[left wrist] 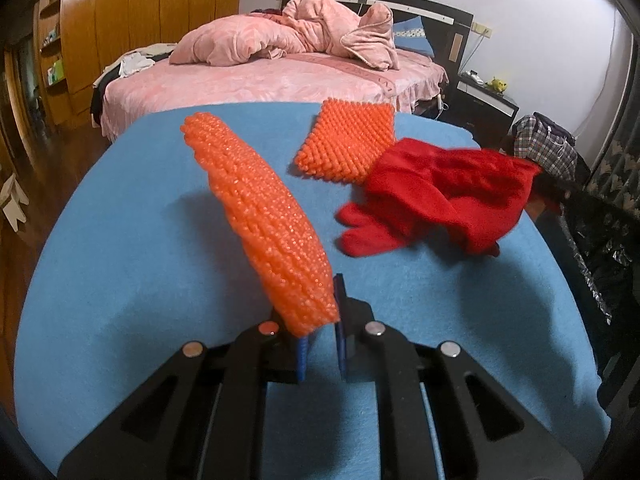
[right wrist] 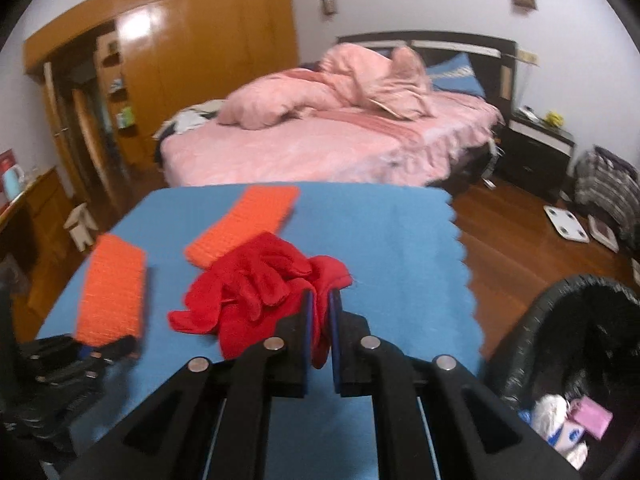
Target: Collect trash
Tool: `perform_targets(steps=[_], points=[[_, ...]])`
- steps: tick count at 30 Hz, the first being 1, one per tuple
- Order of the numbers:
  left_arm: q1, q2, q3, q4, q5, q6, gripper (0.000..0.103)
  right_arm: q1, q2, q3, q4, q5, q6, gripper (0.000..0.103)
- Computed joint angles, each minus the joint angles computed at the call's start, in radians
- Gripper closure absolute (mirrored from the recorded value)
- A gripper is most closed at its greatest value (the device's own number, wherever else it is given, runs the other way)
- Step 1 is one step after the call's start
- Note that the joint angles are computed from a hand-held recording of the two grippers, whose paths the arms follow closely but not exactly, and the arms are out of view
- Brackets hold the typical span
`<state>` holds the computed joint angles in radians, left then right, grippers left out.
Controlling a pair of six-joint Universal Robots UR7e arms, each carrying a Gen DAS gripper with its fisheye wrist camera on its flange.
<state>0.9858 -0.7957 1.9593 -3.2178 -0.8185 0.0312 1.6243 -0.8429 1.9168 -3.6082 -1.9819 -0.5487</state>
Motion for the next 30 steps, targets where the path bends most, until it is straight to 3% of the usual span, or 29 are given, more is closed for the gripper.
perform_targets(steps=[6,11,16,20,24,28,30], points=[[-0.004,0.002,0.002,-0.005,0.000,0.003,0.093,-0.022,-0.045,0.026,-0.048,0.056,0.029,0.095],[-0.019,0.001,-0.004,-0.015,-0.003,0.010,0.093,-0.018,-0.094,0.017,0.022,0.170,0.061,0.095],[-0.037,-0.007,-0.005,-0.040,0.002,0.038,0.093,0.005,-0.089,0.000,0.054,0.243,0.041,0.095],[-0.039,-0.011,-0.007,-0.043,0.007,0.043,0.093,0.015,-0.065,-0.020,0.118,0.215,0.023,0.095],[-0.031,-0.009,-0.005,-0.031,0.006,0.030,0.093,0.000,-0.040,-0.030,0.265,0.161,0.028,0.095],[-0.020,-0.006,-0.004,-0.004,0.004,0.016,0.093,-0.016,-0.030,0.008,0.295,0.146,0.011,0.094],[-0.015,-0.006,-0.002,0.008,0.004,0.007,0.093,-0.024,-0.030,0.024,0.301,0.137,0.011,0.088]])
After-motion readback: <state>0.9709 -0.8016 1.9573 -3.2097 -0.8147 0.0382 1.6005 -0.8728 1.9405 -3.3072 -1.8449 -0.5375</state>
